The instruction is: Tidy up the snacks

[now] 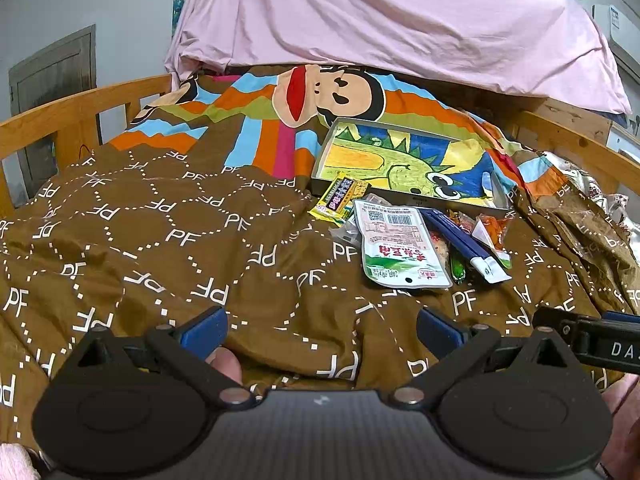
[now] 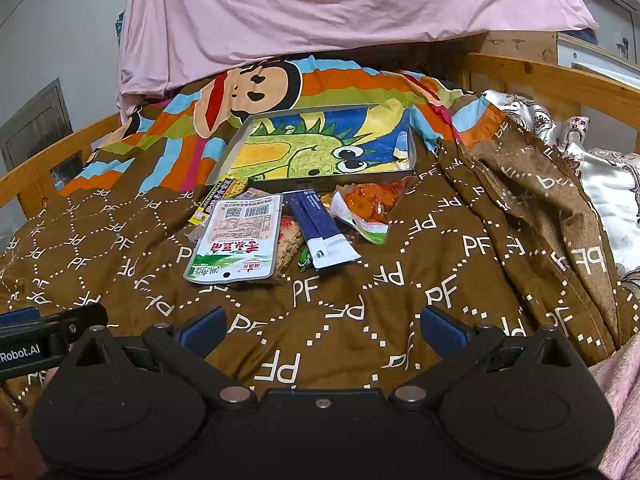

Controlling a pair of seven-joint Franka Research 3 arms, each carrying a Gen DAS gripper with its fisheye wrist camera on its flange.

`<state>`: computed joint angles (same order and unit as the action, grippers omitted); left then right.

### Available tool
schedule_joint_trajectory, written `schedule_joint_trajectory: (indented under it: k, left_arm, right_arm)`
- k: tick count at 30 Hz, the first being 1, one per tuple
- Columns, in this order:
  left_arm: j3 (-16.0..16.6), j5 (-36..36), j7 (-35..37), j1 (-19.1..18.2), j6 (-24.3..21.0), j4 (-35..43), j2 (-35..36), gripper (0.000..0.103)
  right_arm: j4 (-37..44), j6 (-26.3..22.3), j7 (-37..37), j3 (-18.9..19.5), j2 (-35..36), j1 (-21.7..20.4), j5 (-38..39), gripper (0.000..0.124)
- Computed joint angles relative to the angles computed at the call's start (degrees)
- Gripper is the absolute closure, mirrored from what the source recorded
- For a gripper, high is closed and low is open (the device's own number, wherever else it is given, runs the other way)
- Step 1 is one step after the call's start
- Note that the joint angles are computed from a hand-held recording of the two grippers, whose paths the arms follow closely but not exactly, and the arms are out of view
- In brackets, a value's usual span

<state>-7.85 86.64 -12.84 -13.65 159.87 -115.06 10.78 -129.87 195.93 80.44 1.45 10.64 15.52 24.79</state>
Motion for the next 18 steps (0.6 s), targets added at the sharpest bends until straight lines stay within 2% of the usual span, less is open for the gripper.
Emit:
schedule_joint_trajectory:
  k: [18]
  left_arm:
    - [0.2, 1.0, -1.1, 0.1, 0.3, -0.6, -0.1, 0.000]
  right_arm:
    - [0.0, -0.2, 0.0, -0.2, 0.0, 0.1, 0.0, 0.021]
